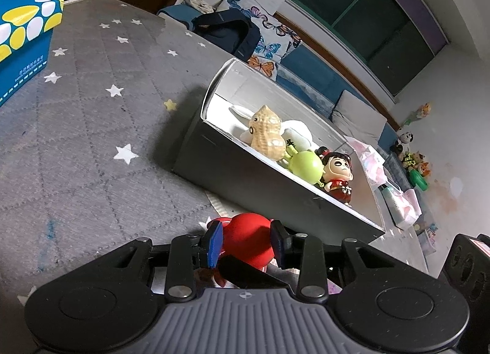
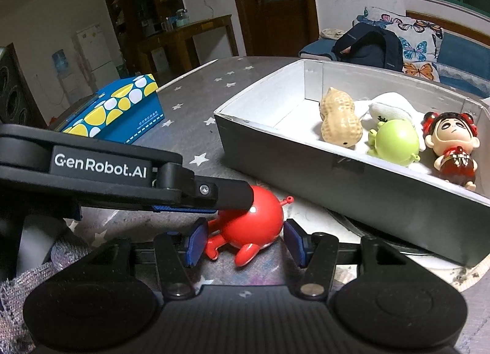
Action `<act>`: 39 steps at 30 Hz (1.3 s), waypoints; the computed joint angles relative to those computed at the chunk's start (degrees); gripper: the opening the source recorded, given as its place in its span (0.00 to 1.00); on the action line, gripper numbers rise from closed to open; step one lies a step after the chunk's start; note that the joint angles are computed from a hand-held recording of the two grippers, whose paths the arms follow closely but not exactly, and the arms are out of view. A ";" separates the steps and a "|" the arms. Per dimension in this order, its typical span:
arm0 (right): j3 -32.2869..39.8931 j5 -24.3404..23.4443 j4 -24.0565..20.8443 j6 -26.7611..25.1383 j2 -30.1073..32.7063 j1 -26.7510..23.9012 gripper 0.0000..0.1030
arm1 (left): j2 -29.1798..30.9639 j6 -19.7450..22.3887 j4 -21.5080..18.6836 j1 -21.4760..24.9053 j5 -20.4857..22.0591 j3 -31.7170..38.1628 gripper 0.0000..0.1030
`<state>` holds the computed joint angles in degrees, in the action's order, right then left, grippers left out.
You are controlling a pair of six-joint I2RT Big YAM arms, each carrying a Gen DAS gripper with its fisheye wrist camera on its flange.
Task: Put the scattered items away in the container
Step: 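Move the right gripper to the red round toy and close on it, then lift the red toy and carry it over the box with the right gripper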
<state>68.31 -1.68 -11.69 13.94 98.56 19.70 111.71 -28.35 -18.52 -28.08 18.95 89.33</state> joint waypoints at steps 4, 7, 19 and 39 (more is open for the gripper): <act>-0.07 0.13 0.00 0.55 -0.07 -0.16 0.47 | 0.03 -0.40 0.37 -0.04 0.26 -0.16 0.36; -0.20 -0.18 -0.05 0.86 -0.20 -0.34 0.46 | 0.12 -1.01 0.65 0.07 1.09 -0.27 0.35; -0.67 -0.10 0.59 1.60 -0.34 -0.26 0.46 | 0.17 -3.12 1.10 0.60 2.34 -0.60 0.36; -1.68 0.23 2.03 2.22 -0.83 -0.07 0.47 | -0.36 -5.05 2.71 0.98 4.34 -1.82 0.36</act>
<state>66.63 -1.45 -9.67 16.16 97.73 19.63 111.35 -33.40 -15.81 -27.10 23.29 87.50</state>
